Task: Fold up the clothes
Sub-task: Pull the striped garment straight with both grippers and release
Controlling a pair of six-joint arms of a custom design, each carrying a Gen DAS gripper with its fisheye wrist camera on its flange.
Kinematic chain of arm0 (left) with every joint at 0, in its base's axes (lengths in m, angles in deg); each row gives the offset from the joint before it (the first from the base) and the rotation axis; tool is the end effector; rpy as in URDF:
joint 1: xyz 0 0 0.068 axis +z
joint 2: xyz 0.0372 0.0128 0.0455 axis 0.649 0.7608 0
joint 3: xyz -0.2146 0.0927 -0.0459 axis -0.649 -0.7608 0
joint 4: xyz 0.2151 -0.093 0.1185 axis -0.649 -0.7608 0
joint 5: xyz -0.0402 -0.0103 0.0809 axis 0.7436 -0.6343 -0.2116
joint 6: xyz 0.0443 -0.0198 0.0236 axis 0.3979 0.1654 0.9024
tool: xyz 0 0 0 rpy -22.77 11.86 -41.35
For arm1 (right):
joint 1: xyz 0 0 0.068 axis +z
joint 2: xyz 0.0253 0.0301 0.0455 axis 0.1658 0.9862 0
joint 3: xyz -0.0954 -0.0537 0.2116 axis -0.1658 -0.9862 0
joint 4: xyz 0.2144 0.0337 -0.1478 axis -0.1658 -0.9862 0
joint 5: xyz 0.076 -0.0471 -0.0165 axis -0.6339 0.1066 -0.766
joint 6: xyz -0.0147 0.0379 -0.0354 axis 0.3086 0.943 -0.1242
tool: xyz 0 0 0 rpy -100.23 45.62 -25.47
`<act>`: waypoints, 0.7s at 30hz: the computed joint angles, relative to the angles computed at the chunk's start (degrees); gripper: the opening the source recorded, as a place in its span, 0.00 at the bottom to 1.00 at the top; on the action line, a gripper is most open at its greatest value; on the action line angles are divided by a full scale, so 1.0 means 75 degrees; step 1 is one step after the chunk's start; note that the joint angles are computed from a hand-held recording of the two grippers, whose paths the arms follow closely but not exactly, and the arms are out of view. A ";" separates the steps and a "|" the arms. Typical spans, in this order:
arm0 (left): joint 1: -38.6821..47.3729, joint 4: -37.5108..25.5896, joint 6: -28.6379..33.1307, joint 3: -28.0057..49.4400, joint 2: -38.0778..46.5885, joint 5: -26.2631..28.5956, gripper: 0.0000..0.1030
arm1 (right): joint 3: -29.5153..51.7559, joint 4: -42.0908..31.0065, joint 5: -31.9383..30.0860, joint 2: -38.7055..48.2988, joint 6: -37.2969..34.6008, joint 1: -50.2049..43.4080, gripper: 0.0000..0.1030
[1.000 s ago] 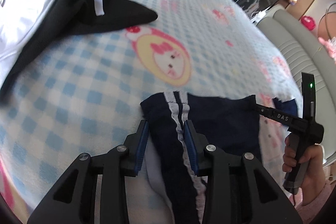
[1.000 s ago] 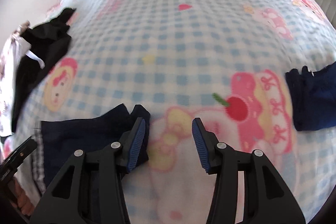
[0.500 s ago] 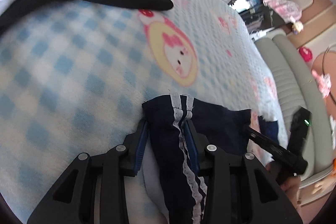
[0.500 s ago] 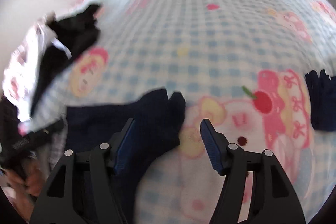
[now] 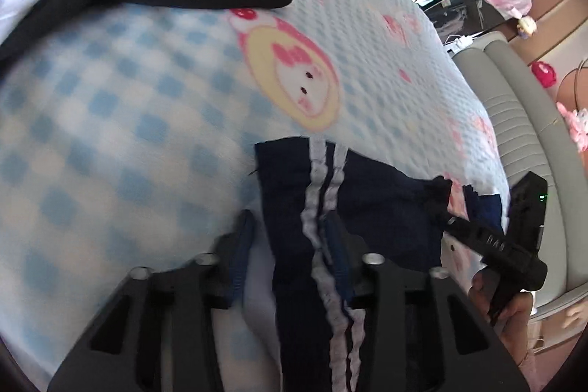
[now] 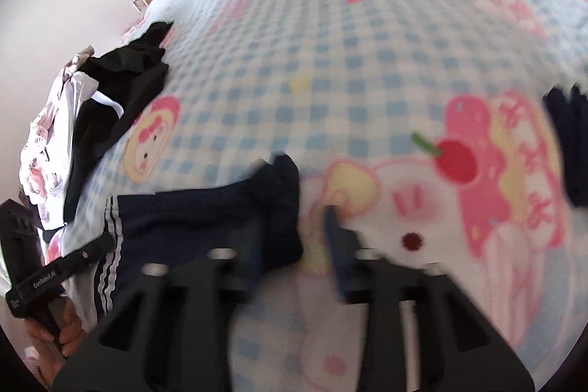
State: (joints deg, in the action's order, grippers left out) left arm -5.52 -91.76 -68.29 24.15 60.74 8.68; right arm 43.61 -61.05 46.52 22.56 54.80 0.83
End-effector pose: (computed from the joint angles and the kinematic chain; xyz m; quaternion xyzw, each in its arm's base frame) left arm 0.1384 -0.1308 0.1637 -0.2282 0.9071 -0.2217 0.2756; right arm 0.2854 -0.0244 0.1751 -0.1890 0.9382 0.2361 0.1680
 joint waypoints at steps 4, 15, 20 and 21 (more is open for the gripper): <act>-0.0006 0.0028 0.0726 0.0710 0.0534 -0.0048 0.07 | 0.0031 0.0144 0.0084 -0.0041 0.0132 0.0211 0.16; 0.0836 -0.0480 0.1717 0.3051 0.2576 0.0320 0.23 | 0.1566 -0.0468 0.0032 0.0106 0.0870 -0.0782 0.41; -0.1267 -0.1071 0.0357 0.1932 0.0446 -0.0823 0.33 | 0.0461 -0.1844 -0.0556 -0.1047 -0.0939 -0.1996 0.42; -0.1724 -0.1202 -0.0132 0.1807 0.0304 -0.1004 0.33 | 0.0130 -0.2328 -0.0618 -0.1303 -0.1514 -0.2290 0.42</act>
State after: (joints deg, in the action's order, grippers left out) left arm -18.45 -100.77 -69.28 37.70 63.02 1.15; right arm 44.58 -78.52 41.89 12.79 43.45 -16.35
